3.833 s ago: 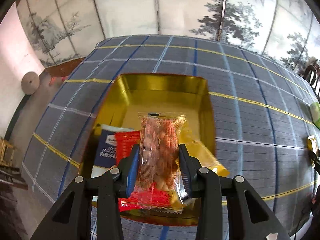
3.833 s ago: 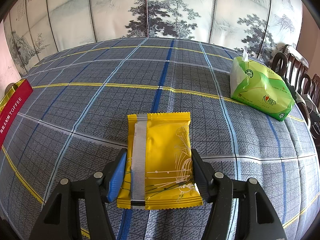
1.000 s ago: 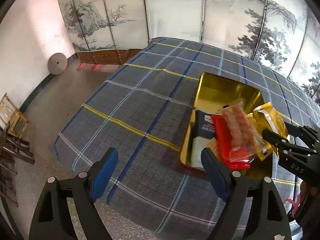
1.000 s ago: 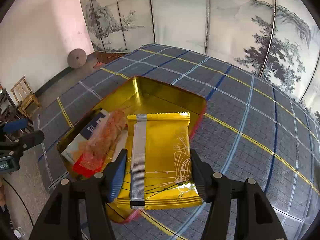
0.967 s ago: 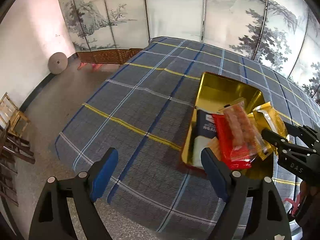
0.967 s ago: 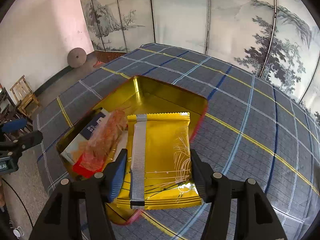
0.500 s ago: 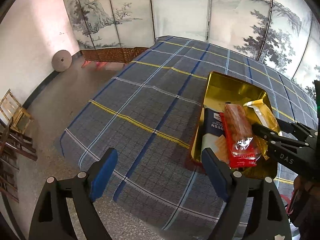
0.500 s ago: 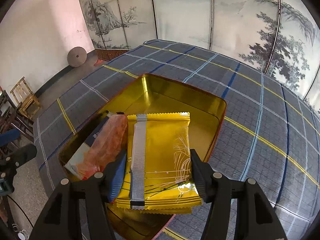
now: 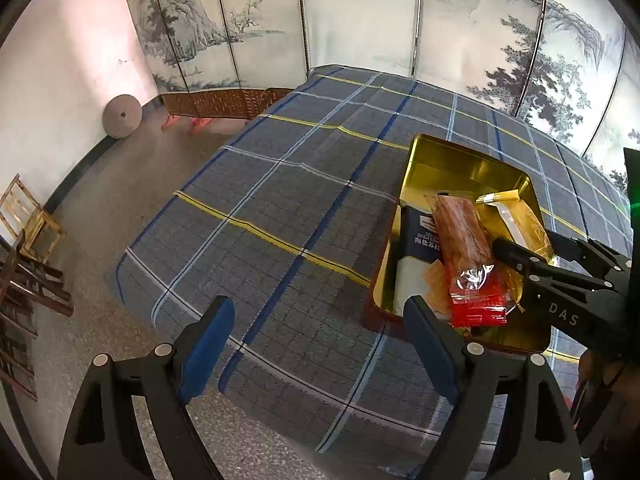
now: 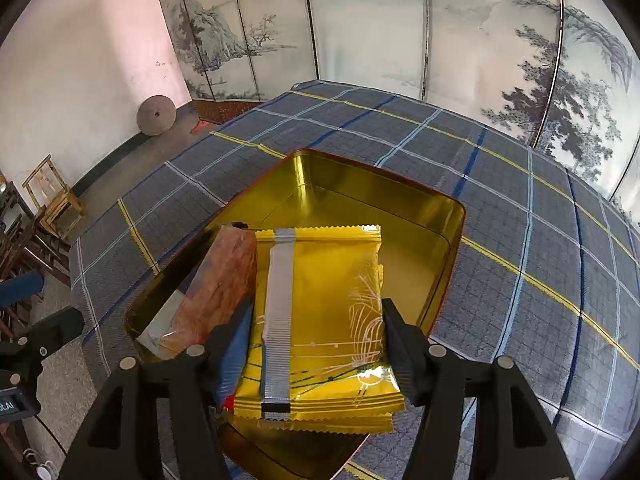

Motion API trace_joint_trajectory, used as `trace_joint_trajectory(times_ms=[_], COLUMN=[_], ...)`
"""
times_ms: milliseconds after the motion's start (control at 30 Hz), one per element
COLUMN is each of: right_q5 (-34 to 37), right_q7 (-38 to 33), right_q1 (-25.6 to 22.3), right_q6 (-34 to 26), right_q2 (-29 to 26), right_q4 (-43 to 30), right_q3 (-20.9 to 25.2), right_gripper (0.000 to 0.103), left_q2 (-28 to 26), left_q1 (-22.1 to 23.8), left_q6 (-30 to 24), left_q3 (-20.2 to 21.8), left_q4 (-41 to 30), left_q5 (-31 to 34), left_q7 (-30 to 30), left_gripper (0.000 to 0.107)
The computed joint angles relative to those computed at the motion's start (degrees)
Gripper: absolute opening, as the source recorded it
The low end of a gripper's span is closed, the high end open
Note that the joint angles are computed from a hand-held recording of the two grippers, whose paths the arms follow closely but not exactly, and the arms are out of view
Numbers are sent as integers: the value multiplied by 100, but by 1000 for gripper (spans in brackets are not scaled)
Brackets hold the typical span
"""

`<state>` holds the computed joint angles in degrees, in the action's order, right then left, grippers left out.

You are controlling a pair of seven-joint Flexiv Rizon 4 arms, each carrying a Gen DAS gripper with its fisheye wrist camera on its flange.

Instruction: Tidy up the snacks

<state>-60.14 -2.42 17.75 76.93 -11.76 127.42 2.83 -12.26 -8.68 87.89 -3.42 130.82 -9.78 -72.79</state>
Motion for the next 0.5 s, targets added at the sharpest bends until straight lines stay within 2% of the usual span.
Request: trace_joint_trajectory(times_ms=[133,233,500], right_q5=[-64,-267,-489], right_q7=[21,123,367], right_q1=[10,8,-152], right_q6=[-77,-226,-382], right_q2=[54,171,585], right_q4=[11,46,324], right_q3=[9,37,277], right_gripper=[68,77,80], left_q2=[26,47,76], left_q1=[-60,-25,-46], left_q6=[-8,4,8], left_q3=[29,-26,-69], left_q4=[17,41,72], left_q5=[75,37,-1], left_q7=[-64,-19,3], left_gripper=[84,84,84])
